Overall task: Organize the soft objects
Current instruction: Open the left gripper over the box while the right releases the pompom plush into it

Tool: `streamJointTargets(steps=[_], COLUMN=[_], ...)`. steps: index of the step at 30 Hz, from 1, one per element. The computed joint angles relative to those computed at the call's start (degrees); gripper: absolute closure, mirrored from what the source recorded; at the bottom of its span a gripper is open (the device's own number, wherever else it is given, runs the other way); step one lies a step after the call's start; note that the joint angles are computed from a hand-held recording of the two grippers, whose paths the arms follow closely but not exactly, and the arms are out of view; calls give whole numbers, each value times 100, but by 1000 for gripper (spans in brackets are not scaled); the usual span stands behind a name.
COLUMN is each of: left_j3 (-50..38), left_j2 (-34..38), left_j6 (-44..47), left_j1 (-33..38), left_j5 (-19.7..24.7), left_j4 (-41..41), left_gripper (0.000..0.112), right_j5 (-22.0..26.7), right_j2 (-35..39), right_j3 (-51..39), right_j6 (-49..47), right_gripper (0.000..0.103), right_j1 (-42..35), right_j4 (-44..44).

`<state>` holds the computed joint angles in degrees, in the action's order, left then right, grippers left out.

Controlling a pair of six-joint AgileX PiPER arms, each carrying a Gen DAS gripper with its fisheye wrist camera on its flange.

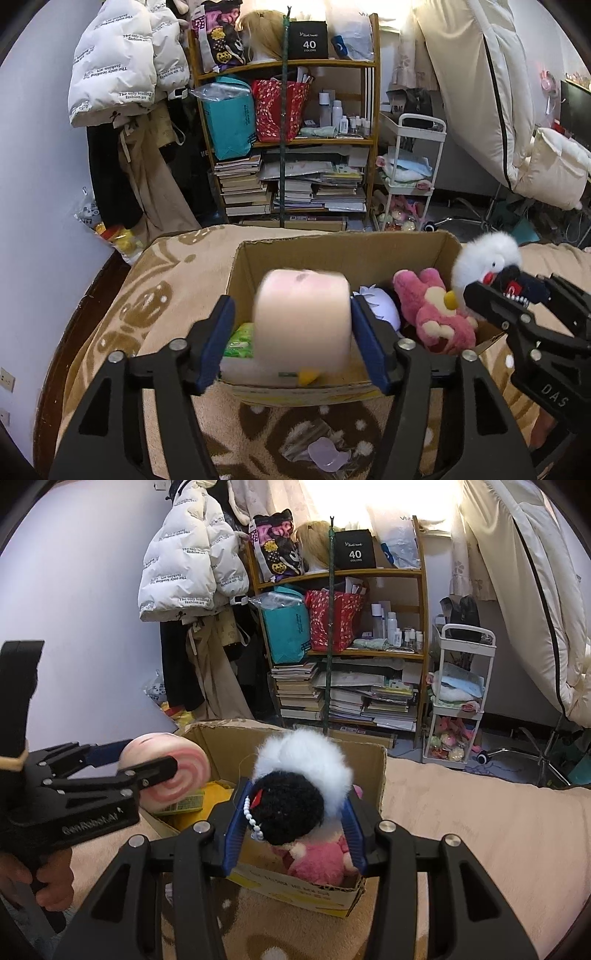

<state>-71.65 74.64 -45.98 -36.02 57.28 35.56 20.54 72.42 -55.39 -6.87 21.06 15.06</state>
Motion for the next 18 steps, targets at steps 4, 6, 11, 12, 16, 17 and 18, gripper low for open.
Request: streamJointTargets(steps=[4,6,11,12,16,17,18], left_j3=[5,3,-77,-99,-115,-108,-106], left_j2=[-67,-108,-233,-265,-471,-528,-596], left_j6=[-109,-126,-56,-51,-114,-128,-147], left_j1=[-125,-156,-262,-300,-472,-515,-589], left_j5=[189,266,577,660,939,1000,1105], left_j4=[183,205,225,246,226,221,226], left_gripper=[38,34,28,27,21,20,19], right_j5=[69,111,195,221,392,430,469], right_j2=[-25,-64,-175,-238,-506,-586,-629], right_j3=[10,13,26,49,128,157,160], right_j6=[76,124,479,568,1062,1107,1161], right_gripper=[49,48,41,41,32,31,31], right_j1=[-21,-18,58,85,205,224,242], right_j4=[-43,-70,-486,-580,-1019,-1038,-1079])
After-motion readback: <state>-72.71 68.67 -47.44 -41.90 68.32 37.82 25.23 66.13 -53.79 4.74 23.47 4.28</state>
